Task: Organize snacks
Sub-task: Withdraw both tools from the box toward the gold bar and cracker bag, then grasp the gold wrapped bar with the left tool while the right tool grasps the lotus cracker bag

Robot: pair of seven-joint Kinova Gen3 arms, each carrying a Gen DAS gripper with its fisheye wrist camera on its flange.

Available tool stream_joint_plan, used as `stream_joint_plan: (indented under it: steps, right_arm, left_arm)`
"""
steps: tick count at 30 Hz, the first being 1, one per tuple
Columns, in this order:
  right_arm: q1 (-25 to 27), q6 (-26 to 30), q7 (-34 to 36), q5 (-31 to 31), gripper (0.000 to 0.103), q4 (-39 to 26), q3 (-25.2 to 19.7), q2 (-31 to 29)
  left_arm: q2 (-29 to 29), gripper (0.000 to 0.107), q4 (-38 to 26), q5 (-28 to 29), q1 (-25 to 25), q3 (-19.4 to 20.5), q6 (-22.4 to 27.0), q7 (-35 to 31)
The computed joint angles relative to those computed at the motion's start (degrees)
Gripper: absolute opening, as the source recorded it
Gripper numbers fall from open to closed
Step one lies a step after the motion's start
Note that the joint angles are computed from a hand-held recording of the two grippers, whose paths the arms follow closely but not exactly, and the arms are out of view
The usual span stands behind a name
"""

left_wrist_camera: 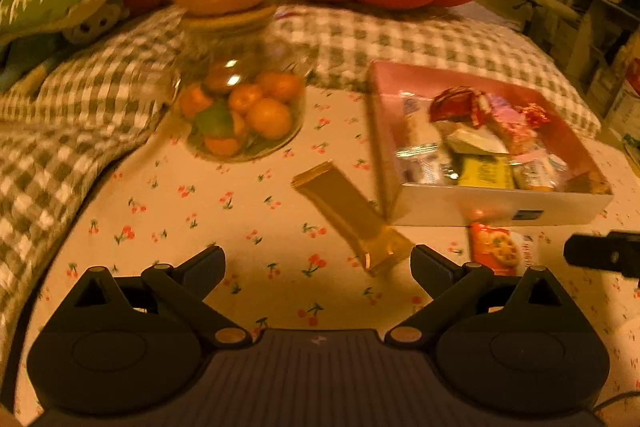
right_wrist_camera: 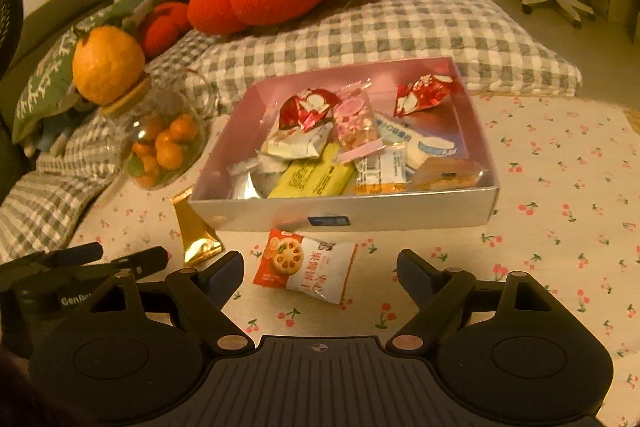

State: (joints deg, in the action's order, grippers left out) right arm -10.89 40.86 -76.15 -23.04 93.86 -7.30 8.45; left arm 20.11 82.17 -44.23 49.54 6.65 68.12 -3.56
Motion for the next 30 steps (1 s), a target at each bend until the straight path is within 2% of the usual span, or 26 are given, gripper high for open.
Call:
stream_joint_plan:
  steps: [8,11,17,18,21,28,30]
  right_arm:
    - [-3.6,-6.6,-3.7,5.9,0.086,2.9,-0.6,1.6]
    - [-3.4,-8.1,-3.8,5.7,0.086,3.6,-1.2,2.5]
    - [-2.7,-11.3,-1.0,4.8,0.086,5.3,-2.5,3.0]
    - [-2.9,-12.1,-0.6,5.0,0.086,5.7,-2.6,3.0]
    - [-3.6,-14.0,-0.4,6.5,0.086,6.6,-2.6,2.9]
    - [-5.7,-16.9,-1.5,12.2,0.087,8.3,-1.8,2.5]
    - [-5.1,-16.4,-1.3,12.1,0.087,8.2,-1.9,2.4]
  left_arm:
    - [1.9,0.099,0.0,-1.2,0.5,-1.0,-1.3,4.0]
    - [2.9,0.097,-0.6,-1.6,0.6,-1.4,-1.8,3.8]
    - [4.8,0.087,-2.1,-0.6,0.3,-2.7,-2.5,4.1]
    - [4.8,0.082,-2.1,-0.3,0.2,-2.8,-2.9,4.1]
    - [5.1,0.076,-2.0,-0.4,0.4,-2.9,-3.0,2.8]
    - [2.0,0.034,1.8,0.1,-0.7,-2.3,-5.8,-1.0]
    - [0.4,0.028,3.6,0.8,-1.6,-1.7,-6.9,-1.9]
